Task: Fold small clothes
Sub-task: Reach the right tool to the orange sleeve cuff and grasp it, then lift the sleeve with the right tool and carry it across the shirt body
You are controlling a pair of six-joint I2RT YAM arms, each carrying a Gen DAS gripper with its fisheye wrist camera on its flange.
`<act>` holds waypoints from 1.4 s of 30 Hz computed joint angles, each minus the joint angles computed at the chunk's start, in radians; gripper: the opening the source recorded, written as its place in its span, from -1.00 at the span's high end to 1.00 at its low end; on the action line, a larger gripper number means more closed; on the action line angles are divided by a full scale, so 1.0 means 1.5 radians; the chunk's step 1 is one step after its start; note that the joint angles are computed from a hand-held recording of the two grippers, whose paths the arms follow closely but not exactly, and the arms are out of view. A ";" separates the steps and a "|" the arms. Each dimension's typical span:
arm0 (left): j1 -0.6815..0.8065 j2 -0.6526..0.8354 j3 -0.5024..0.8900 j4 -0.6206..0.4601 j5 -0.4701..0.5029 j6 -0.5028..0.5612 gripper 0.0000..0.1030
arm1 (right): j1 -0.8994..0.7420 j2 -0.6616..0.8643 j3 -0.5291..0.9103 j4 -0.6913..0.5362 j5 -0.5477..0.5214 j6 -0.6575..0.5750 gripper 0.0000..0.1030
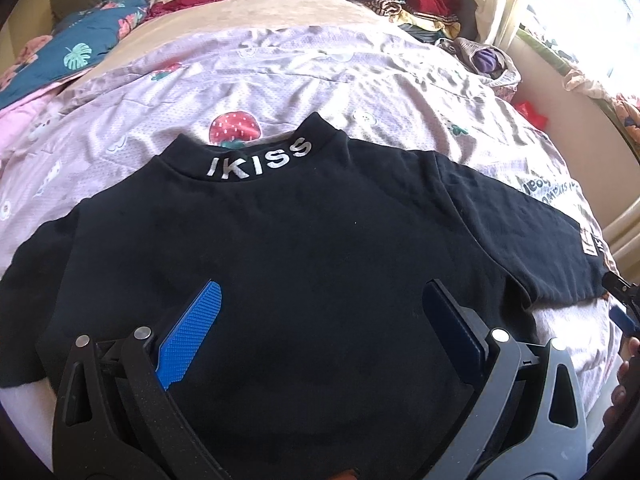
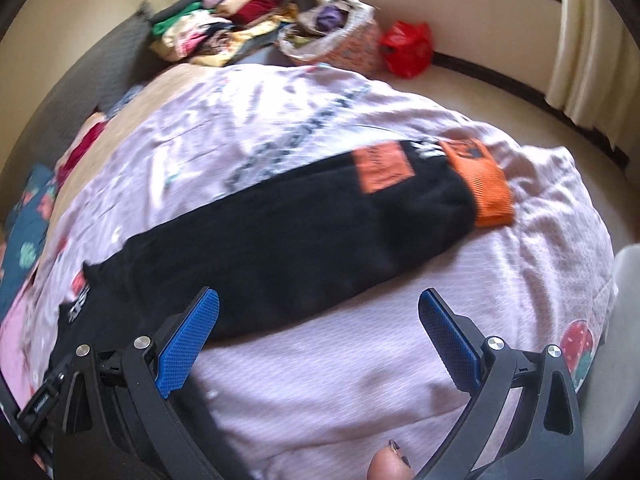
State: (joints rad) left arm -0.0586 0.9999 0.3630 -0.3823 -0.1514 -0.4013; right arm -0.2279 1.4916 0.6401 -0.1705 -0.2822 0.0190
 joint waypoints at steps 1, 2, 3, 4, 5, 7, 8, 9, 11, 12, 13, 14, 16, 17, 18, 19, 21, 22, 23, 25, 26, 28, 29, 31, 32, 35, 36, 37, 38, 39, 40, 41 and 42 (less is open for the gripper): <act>0.001 0.016 0.002 0.011 0.003 0.000 -0.84 | -0.013 0.020 0.012 0.002 -0.004 -0.005 -0.92; 0.002 0.031 0.005 0.020 0.006 -0.001 -0.84 | -0.023 0.038 0.022 0.003 -0.005 -0.004 -0.92; 0.002 0.043 0.007 0.028 0.008 -0.001 -0.84 | -0.029 0.051 0.030 0.005 -0.009 -0.003 -0.92; 0.003 0.057 0.009 0.037 0.013 0.001 -0.84 | -0.043 0.081 0.047 0.009 -0.016 0.001 -0.92; 0.005 0.067 0.010 0.042 0.014 0.002 -0.84 | -0.053 0.102 0.059 0.011 -0.017 0.007 -0.92; 0.008 0.078 0.011 0.051 0.016 0.003 -0.84 | -0.076 0.146 0.086 0.016 -0.030 0.018 -0.92; 0.013 0.078 0.009 0.053 0.019 0.005 -0.84 | -0.085 0.164 0.096 0.022 -0.042 0.023 -0.92; 0.017 0.076 0.008 0.054 0.021 0.007 -0.84 | -0.095 0.183 0.106 0.030 -0.061 0.027 -0.91; 0.029 0.067 0.004 0.052 0.026 0.014 -0.84 | -0.127 0.227 0.122 0.067 -0.123 0.055 -0.80; 0.039 0.059 0.002 0.048 0.032 0.019 -0.84 | -0.135 0.239 0.127 0.080 -0.126 0.071 -0.52; 0.049 0.050 0.000 0.044 0.039 0.025 -0.84 | -0.140 0.246 0.130 0.086 -0.125 0.082 -0.36; 0.056 0.044 -0.001 0.041 0.045 0.030 -0.84 | -0.150 0.254 0.136 0.097 -0.138 0.098 -0.08; 0.081 0.024 -0.005 0.033 0.063 0.045 -0.84 | -0.165 0.253 0.138 0.106 -0.169 0.113 0.26; 0.094 0.016 -0.006 0.028 0.072 0.052 -0.84 | -0.171 0.247 0.136 0.112 -0.185 0.114 0.48; 0.102 0.011 -0.005 0.025 0.077 0.056 -0.84 | -0.177 0.234 0.128 0.123 -0.202 0.115 0.65; 0.116 0.002 -0.004 0.018 0.088 0.064 -0.84 | -0.177 0.223 0.121 0.133 -0.211 0.116 0.68; 0.142 -0.013 -0.001 0.006 0.111 0.076 -0.84 | -0.178 0.178 0.096 0.151 -0.245 0.111 0.73; 0.160 -0.026 0.002 -0.005 0.124 0.083 -0.84 | -0.176 0.163 0.088 0.155 -0.253 0.110 0.74; 0.174 -0.037 0.006 -0.014 0.132 0.088 -0.84 | -0.170 0.137 0.077 0.159 -0.266 0.109 0.75; 0.202 -0.057 0.012 -0.033 0.151 0.101 -0.84 | -0.152 0.075 0.051 0.162 -0.286 0.104 0.76; 0.219 -0.066 0.016 -0.042 0.162 0.109 -0.84 | -0.140 0.054 0.045 0.161 -0.286 0.101 0.76; 0.258 -0.084 0.026 -0.064 0.189 0.128 -0.84 | -0.111 0.008 0.032 0.161 -0.279 0.096 0.76; 0.283 -0.089 0.031 -0.075 0.209 0.138 -0.84 | -0.093 -0.026 0.020 0.158 -0.280 0.091 0.77; 0.334 -0.094 0.044 -0.093 0.251 0.161 -0.84 | -0.055 -0.074 0.009 0.145 -0.269 0.083 0.77; 0.351 -0.099 0.049 -0.101 0.262 0.174 -0.84 | -0.036 -0.094 0.004 0.140 -0.264 0.082 0.78; 0.415 -0.098 0.069 -0.130 0.317 0.216 -0.84 | 0.030 -0.140 -0.008 0.134 -0.235 0.086 0.78; 0.430 -0.097 0.072 -0.136 0.330 0.223 -0.84 | 0.042 -0.154 -0.014 0.129 -0.233 0.085 0.78; 0.452 -0.099 0.077 -0.143 0.346 0.234 -0.84 | 0.060 -0.167 -0.019 0.126 -0.224 0.087 0.78; 0.467 -0.101 0.080 -0.149 0.354 0.244 -0.84 | 0.085 -0.177 -0.020 0.123 -0.212 0.088 0.78; 0.484 -0.103 0.084 -0.158 0.364 0.255 -0.84 | 0.107 -0.179 -0.021 0.126 -0.202 0.091 0.78; 0.506 -0.102 0.089 -0.167 0.381 0.269 -0.84 | 0.133 -0.186 -0.024 0.128 -0.188 0.096 0.78; 0.529 -0.096 0.093 -0.173 0.402 0.285 -0.84 | 0.164 -0.196 -0.029 0.126 -0.168 0.096 0.78; 0.557 -0.088 0.097 -0.183 0.430 0.303 -0.84 | 0.197 -0.203 -0.034 0.128 -0.149 0.098 0.78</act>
